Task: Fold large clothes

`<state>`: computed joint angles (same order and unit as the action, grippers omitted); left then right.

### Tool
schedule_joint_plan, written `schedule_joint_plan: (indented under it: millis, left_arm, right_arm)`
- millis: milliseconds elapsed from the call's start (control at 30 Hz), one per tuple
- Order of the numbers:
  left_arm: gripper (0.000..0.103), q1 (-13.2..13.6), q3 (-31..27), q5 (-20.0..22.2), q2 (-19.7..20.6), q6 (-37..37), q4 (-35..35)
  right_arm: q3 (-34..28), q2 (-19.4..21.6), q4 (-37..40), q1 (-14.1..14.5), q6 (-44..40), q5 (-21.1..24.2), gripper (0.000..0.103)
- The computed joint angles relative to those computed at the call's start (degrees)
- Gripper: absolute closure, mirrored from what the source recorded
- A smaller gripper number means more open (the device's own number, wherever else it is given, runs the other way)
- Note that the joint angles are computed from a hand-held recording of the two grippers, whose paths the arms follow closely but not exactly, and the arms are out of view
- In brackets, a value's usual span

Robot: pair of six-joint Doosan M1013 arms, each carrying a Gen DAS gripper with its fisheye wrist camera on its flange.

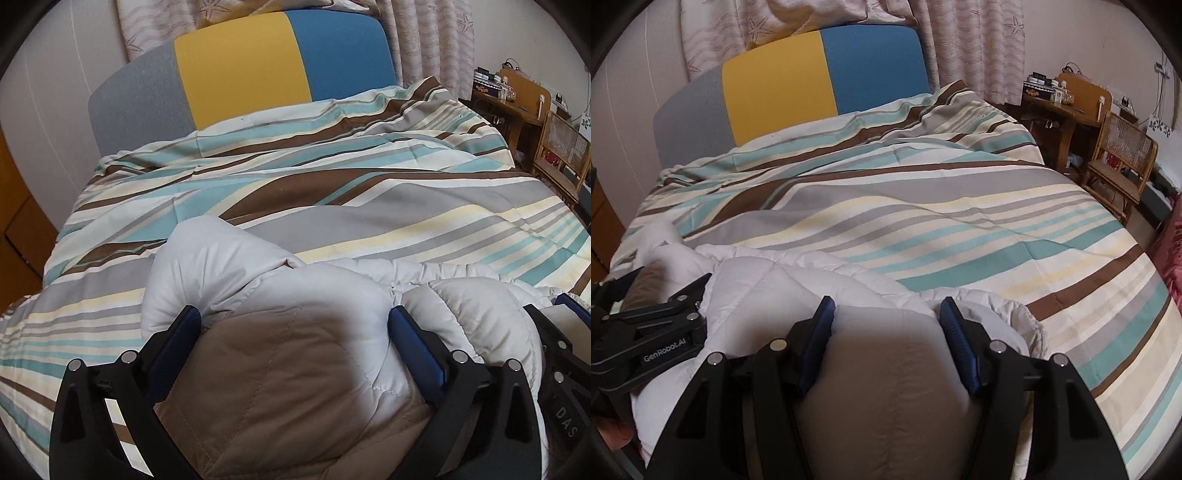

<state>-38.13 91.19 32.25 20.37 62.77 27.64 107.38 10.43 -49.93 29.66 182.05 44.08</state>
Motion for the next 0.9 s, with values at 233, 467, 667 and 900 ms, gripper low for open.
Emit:
schedule_joint_plan:
  millis: [233,467,667,900]
  left_arm:
    - [0.003,-0.5,1.1,4.8,-3.9,5.2,-7.1]
    - [0.003,-1.7,10.0,-1.8,-10.5,-6.0,-1.4]
    - [0.003,-3.3,14.4,-8.3,-11.1,-18.4,14.3]
    - [0.003,-2.4,16.0,-14.0,-10.5,-23.9,19.6]
  right_arm:
    - [1.0,-0.7,-1.9,0.1,2.3,-1.1,0.044]
    - [3.1,-4.7,-8.9,4.2,9.7,2.5,0.037]
    - [5.8,-5.5,-8.5,4.7,14.3,0.6,0.032]
    - [6.8,-4.9,-11.5,5.3,19.8,1.1,0.031]
